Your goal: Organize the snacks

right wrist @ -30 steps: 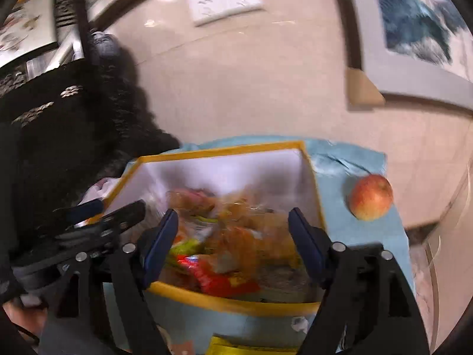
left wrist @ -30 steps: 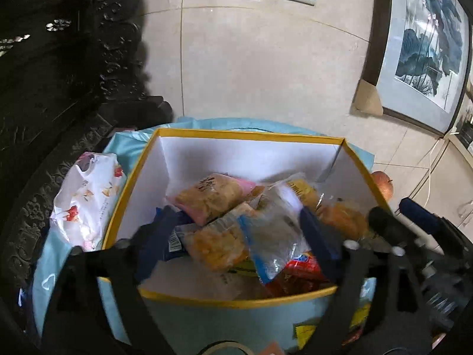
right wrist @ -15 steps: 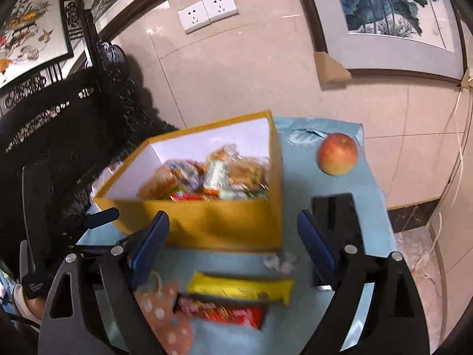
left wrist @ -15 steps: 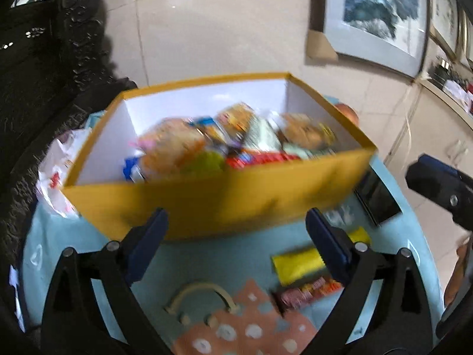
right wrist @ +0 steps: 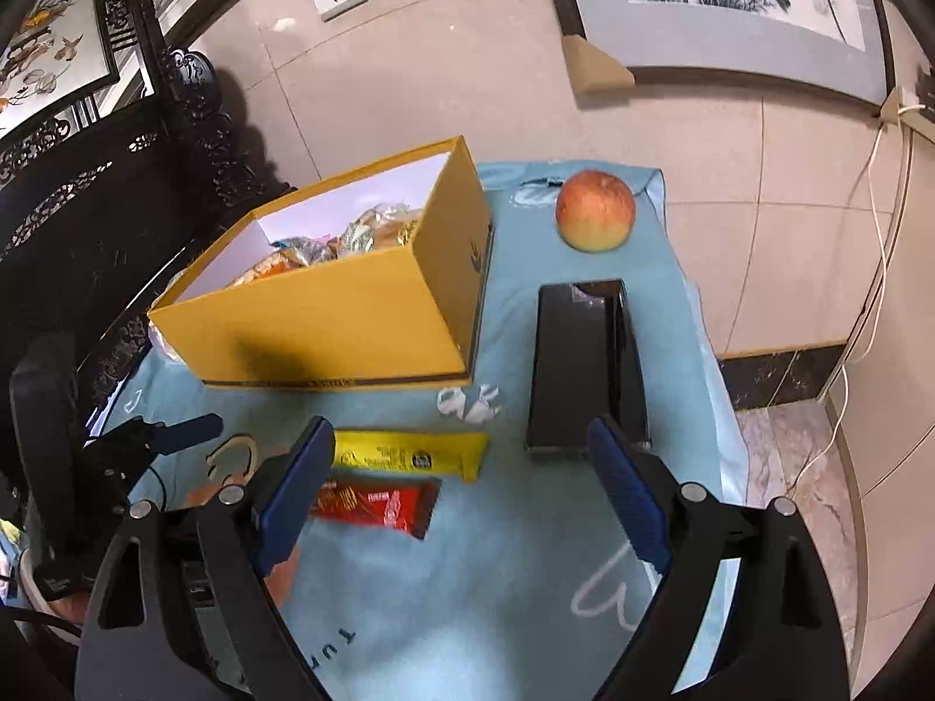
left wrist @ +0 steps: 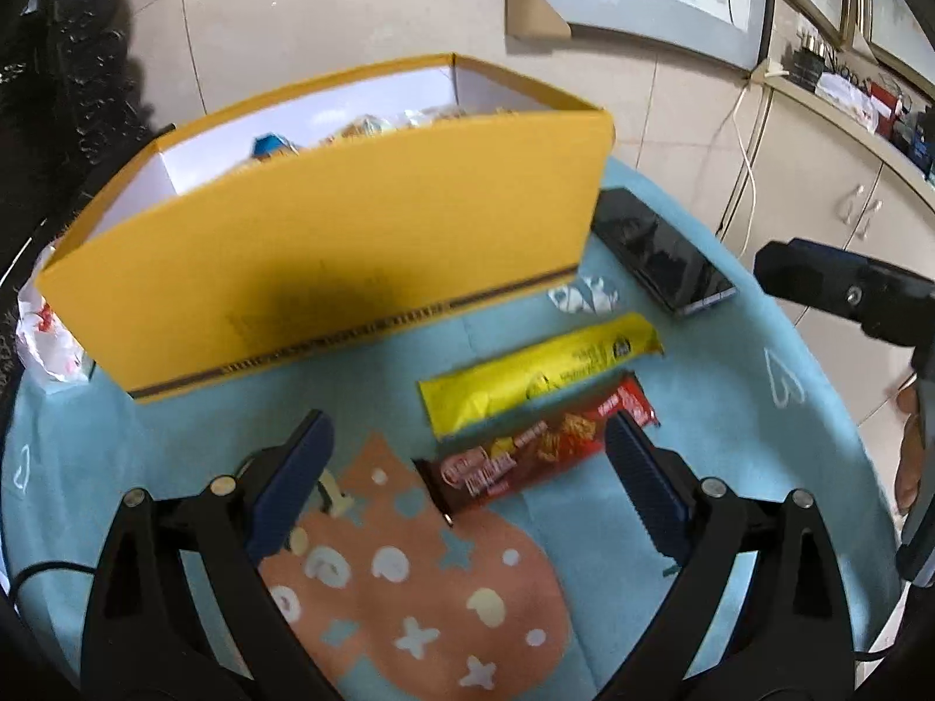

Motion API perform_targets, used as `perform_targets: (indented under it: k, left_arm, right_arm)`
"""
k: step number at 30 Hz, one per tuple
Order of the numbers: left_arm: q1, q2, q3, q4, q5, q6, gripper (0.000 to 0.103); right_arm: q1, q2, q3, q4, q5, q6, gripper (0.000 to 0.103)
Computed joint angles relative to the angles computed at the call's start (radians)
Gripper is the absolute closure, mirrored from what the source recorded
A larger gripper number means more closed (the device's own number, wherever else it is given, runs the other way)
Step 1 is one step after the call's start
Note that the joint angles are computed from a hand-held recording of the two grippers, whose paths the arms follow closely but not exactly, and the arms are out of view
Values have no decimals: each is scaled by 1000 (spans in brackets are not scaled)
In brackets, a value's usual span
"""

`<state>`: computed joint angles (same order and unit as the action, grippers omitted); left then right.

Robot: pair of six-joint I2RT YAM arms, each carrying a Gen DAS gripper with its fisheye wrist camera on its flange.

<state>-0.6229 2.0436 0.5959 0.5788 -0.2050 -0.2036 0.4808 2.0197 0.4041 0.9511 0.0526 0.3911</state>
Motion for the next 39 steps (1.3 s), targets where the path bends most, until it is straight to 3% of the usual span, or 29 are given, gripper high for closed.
perform_targets:
  k: [11, 13, 18, 20, 22, 24, 31, 34, 39]
  left_arm:
    - [-49, 100, 61, 6, 27, 32, 9]
    - [-50, 124, 92, -15, 53, 38, 22]
    - [-53, 159, 135, -23, 52, 64, 25]
    - [-42, 178, 152, -25, 75, 79, 41]
    - [-25, 191, 164, -32, 122, 99, 70]
    - [-23, 194, 158, -16, 134, 122, 79]
    - [13, 191, 157, -28, 200, 138, 79]
    - [12, 180, 144, -32, 192, 141, 79]
    - [30, 155, 91, -10, 172, 156, 79]
  right_arm:
    - [6, 47, 26, 4, -24, -5, 14]
    - [1, 52, 20, 14, -28, -2, 14]
    - [-9, 56, 30, -2, -35, -11, 14]
    - [-6, 60, 46, -24, -37, -23, 14]
    - [-1, 62, 82, -73, -41, -56, 14]
    - [2, 68, 127, -136, -58, -105, 14]
    - [31, 139, 344, -393, -77, -333, 14]
    - [35, 177, 407, -444, -59, -331, 14]
    - [33, 200, 409, -405, -98, -279, 14]
